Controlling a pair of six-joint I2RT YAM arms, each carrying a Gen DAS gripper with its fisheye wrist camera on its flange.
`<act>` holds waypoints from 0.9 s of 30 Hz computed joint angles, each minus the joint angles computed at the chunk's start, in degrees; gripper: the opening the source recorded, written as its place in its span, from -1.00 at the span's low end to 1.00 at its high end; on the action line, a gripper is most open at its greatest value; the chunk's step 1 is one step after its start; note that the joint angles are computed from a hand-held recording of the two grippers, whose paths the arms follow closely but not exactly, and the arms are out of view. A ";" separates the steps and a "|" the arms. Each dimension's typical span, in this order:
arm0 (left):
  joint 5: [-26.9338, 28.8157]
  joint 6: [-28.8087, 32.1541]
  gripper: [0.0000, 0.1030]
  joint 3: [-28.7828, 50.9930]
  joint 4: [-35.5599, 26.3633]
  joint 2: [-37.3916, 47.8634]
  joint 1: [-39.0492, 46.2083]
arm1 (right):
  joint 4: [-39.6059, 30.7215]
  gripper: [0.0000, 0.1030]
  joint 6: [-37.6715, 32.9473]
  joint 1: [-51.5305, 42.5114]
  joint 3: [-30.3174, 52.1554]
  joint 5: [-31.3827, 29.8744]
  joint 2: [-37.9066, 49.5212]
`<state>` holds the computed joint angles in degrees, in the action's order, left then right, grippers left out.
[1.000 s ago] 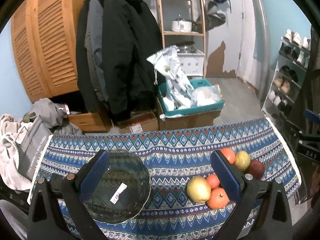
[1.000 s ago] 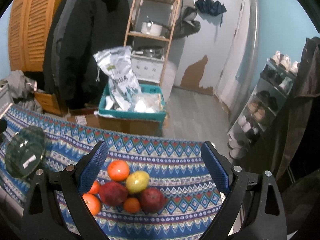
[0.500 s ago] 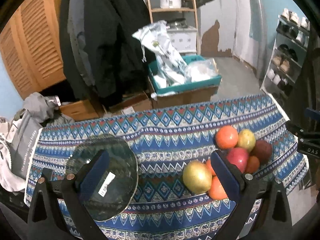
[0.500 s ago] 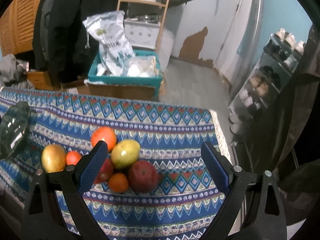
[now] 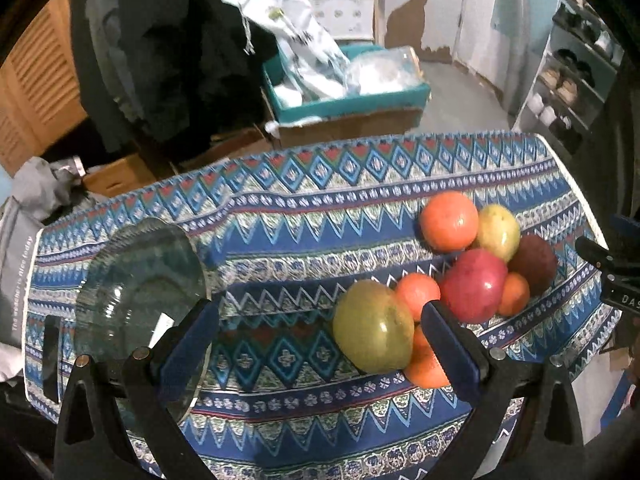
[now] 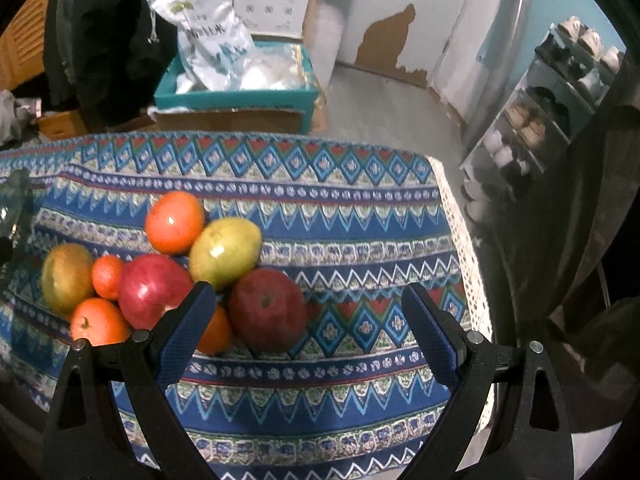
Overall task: Organize fruits
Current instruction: 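Grasp the yellow-green pear with the left tool while the right tool approaches the red apple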
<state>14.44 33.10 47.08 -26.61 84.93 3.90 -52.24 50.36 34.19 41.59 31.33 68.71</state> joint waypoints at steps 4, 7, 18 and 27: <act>-1.33 -0.24 0.98 -0.23 1.02 2.62 -1.34 | 1.43 0.79 -0.50 -0.98 -1.78 -1.23 0.18; -2.20 -0.60 0.98 -0.33 1.88 4.39 -2.19 | 2.45 0.80 -0.83 -1.46 -2.74 -2.05 0.75; -3.48 -1.65 0.93 1.47 2.80 12.36 -3.97 | 9.60 0.79 -5.19 -5.81 -5.60 -6.69 4.61; -2.65 -1.60 0.93 3.07 2.15 15.61 -4.46 | 17.63 0.79 -10.30 -10.46 -7.30 -11.65 10.32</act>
<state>11.80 31.50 50.16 -24.46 100.55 -0.56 -34.61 40.07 23.74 34.29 19.69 79.03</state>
